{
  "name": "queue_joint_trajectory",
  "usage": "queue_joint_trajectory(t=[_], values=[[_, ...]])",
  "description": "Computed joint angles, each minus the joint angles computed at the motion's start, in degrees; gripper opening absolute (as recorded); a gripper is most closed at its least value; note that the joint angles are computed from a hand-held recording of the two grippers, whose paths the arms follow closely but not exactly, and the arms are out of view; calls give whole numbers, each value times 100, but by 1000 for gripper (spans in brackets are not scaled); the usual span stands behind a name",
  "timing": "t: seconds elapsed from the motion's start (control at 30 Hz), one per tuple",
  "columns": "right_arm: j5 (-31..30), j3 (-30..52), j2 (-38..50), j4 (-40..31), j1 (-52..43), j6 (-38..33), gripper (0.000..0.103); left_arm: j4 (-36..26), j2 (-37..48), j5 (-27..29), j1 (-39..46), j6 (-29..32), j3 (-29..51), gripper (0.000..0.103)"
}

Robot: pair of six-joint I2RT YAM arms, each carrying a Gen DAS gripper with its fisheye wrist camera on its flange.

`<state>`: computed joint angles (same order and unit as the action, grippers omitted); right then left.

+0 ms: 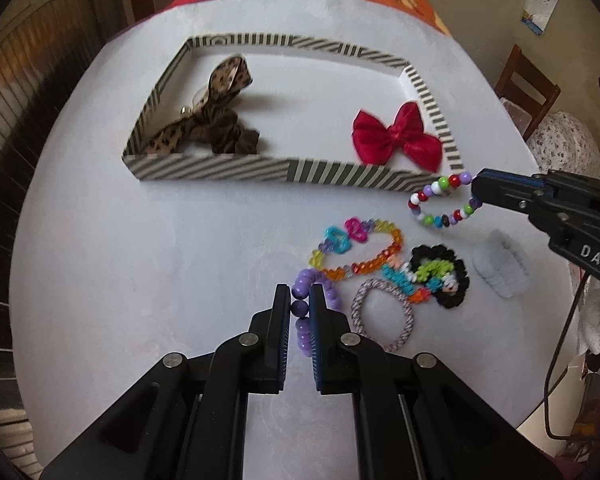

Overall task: Organize jewelry
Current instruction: 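Carry both bracelets into the striped tray and open both tools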

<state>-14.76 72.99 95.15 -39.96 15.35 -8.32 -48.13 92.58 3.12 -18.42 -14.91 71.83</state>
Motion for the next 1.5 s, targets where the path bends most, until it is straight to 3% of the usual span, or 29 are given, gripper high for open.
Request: queue_joint_trajectory(t=[0.53,1.0,1.5], values=[[99,1090,380,-319,-66,-66,10,-463,669,-304,266,410,1717,2],[194,2412,1348,-618,-266,-35,10,-921,2192,-282,397,640,3655,2],[244,4180,2905,-1069,-293,209,10,-1755,4320,-33,512,473,6328,2]])
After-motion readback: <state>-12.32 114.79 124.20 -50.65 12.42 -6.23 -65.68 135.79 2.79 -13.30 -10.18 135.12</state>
